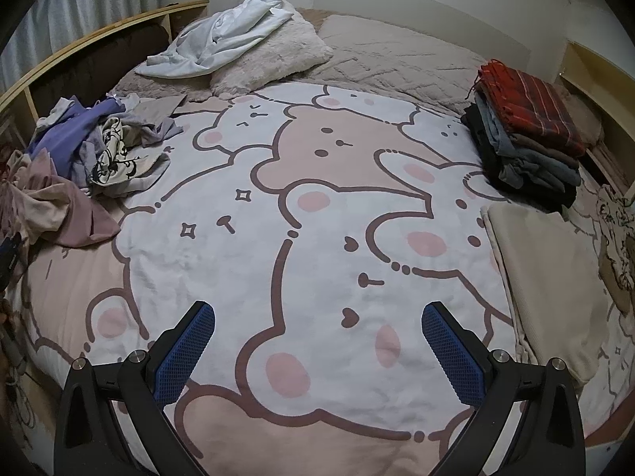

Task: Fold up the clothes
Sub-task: 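Grasp the mauve cloth in the clothes heap with the left gripper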

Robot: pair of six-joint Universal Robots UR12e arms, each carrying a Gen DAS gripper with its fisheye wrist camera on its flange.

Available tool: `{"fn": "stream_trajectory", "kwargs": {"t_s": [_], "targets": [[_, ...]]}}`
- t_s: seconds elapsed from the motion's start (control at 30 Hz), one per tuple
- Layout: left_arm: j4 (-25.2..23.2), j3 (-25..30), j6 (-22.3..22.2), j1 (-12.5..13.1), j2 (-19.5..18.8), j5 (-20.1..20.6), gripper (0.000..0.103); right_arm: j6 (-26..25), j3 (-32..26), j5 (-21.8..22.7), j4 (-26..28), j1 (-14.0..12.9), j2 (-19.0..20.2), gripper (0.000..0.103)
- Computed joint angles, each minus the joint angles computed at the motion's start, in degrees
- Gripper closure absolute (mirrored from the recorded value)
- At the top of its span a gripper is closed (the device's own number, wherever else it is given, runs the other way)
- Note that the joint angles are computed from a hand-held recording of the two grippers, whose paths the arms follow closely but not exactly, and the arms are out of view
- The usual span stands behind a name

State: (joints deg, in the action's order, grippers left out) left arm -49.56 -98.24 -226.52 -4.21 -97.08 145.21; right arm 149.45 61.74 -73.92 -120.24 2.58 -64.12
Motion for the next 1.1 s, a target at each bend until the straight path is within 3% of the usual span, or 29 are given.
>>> {"fn": "stream_trajectory", "kwargs": {"t_s": [0.1,0.27,0.33,0.4,0.57,0.9,1.0,1.1], "targets": [[2.2,0.2,3.2,-0.2,-0.9,0.5,0.052,-0.1,-0.3,-0.3,0.6,0.0,0.2,0.0],[0.2,2.2,3.4,0.4,-2.3,0.5,0.052,0.4,-0.9,-0.5,1.2,0.0,0.5,0.0],[-1.6,2.9,1.8,0.7,-2.4,-0.1,0.082,0.4,-0.9,-0.6,1.1,0.0,0.6,0.0],[-3.1,3.1,-1.1,1.1,-1.8,-1.1,0.09,0.5,-1.0,-0.7,1.1,0.0,0.6,0.0],[-1.1,1.8,-5.7,0.6,0.8,-1.7,0.093,0.6,-1.0,-0.2,1.3,-0.3,0.6,0.0],[9.6,-3.1,-5.1,0.9,5.6,-8.1,0.099,0.6,-0.5,1.9,2.1,-0.7,0.1,0.0],[13.3,-2.2,-1.2,-0.1,5.6,-8.0,0.099,0.7,-0.4,2.6,1.6,-0.9,0.0,0.0],[17.6,0.8,7.7,-1.2,3.5,-9.4,0.099,1.3,-0.8,4.0,2.2,-1.1,0.2,0.0]]}}
